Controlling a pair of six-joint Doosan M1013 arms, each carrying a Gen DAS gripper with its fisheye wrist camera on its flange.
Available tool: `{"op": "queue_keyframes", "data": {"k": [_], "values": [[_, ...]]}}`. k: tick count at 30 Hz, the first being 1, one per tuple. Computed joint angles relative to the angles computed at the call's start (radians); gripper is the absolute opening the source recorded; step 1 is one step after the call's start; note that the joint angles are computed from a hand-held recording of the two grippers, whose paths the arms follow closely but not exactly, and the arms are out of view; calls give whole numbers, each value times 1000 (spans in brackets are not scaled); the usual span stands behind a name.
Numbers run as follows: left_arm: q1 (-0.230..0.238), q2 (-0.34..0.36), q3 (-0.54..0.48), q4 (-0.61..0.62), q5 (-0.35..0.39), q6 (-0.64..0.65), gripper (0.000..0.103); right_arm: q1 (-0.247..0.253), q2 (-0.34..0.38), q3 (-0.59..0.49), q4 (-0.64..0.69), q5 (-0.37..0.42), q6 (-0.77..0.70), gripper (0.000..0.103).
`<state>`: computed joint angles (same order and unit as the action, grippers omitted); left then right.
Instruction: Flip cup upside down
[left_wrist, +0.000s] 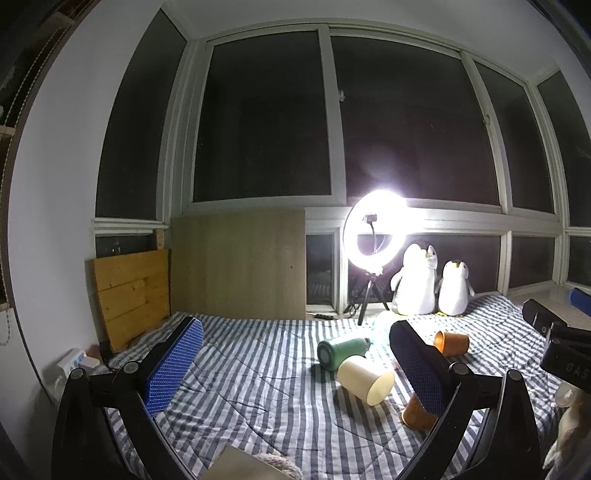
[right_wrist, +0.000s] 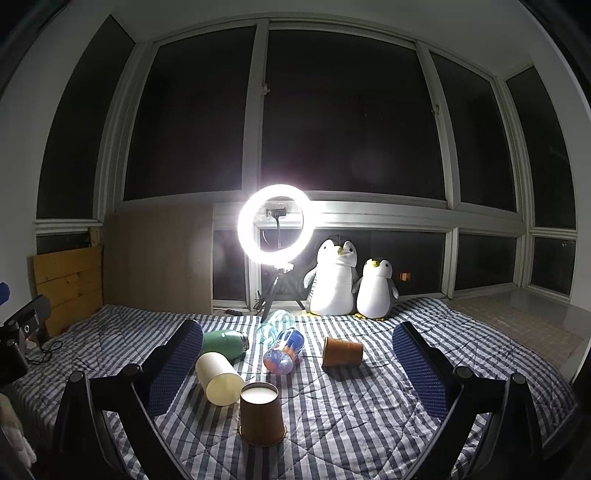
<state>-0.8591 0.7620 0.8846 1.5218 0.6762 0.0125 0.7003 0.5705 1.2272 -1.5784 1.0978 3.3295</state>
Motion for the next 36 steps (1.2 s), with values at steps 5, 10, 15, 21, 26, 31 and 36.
{"op": "queue_keyframes", "data": {"k": [5, 10, 15, 21, 26, 31, 36], "values": [[1, 2, -8, -13, -3, 18, 102, -1, 1, -3, 2, 1, 3, 102], [5, 9, -20, -37, -10, 40, 102, -3, 2, -3, 3, 1, 3, 102], [5, 15, -31, -42, -8, 51, 102, -5, 1, 0, 3, -5, 5, 102], [4, 19, -37, -44, -6, 54, 102, -7, 4, -4, 4, -8, 0, 102], [5, 19, -39, -48, -9, 58, 102, -8, 4, -3, 5, -9, 0, 102], [4, 17, -36, -44, -11, 53, 102, -9, 4, 1, 2, -6, 8, 102], [4, 16, -35, -45, -12, 54, 102, -8, 3, 3, 4, -3, 11, 102]]}}
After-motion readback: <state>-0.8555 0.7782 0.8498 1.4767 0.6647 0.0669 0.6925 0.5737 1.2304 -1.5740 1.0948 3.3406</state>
